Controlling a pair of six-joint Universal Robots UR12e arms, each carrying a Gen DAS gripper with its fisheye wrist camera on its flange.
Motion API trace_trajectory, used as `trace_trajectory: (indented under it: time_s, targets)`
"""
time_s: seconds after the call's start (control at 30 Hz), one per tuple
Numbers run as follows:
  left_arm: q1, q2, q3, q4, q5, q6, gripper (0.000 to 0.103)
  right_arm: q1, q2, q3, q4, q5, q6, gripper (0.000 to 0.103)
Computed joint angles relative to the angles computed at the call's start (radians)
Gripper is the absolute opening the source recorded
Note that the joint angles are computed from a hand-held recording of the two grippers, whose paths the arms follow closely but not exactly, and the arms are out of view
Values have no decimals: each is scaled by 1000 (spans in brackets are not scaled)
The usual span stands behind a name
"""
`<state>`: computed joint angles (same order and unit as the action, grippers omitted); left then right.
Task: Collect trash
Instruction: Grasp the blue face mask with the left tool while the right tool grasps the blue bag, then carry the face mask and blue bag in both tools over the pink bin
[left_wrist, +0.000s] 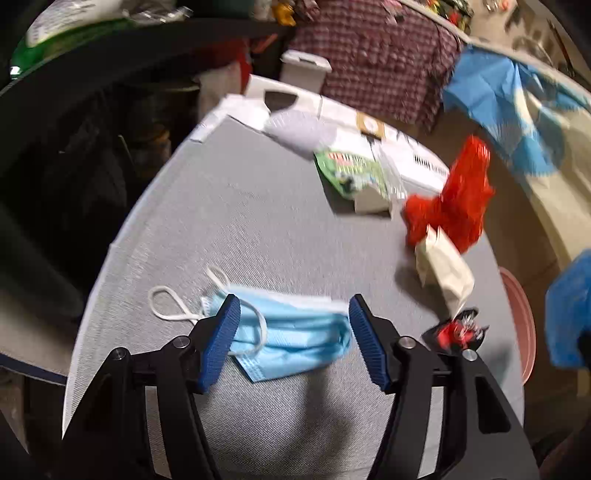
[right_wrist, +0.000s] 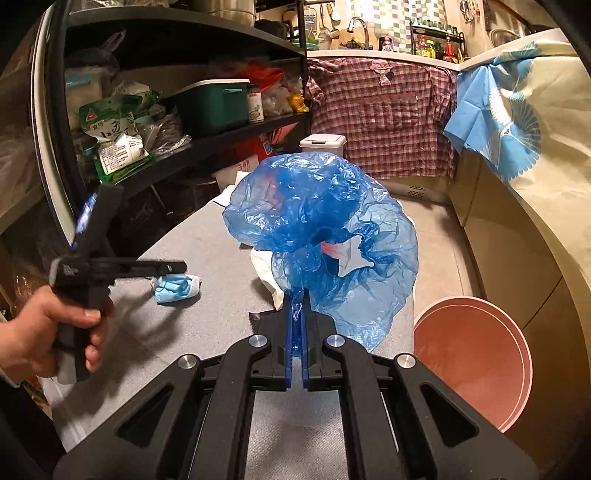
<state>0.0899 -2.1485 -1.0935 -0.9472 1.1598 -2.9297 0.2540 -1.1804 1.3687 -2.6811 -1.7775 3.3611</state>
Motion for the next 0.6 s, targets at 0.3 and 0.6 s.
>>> trace_trajectory:
  time_s: [0.3,0.6]
  targets:
    - [-32,11,-27,-11,107,175,54,-2,1,1,4,10,-4,4]
    - [-22,38,-37,60,48,172,15,-1,-3,2,8,-5,4,4]
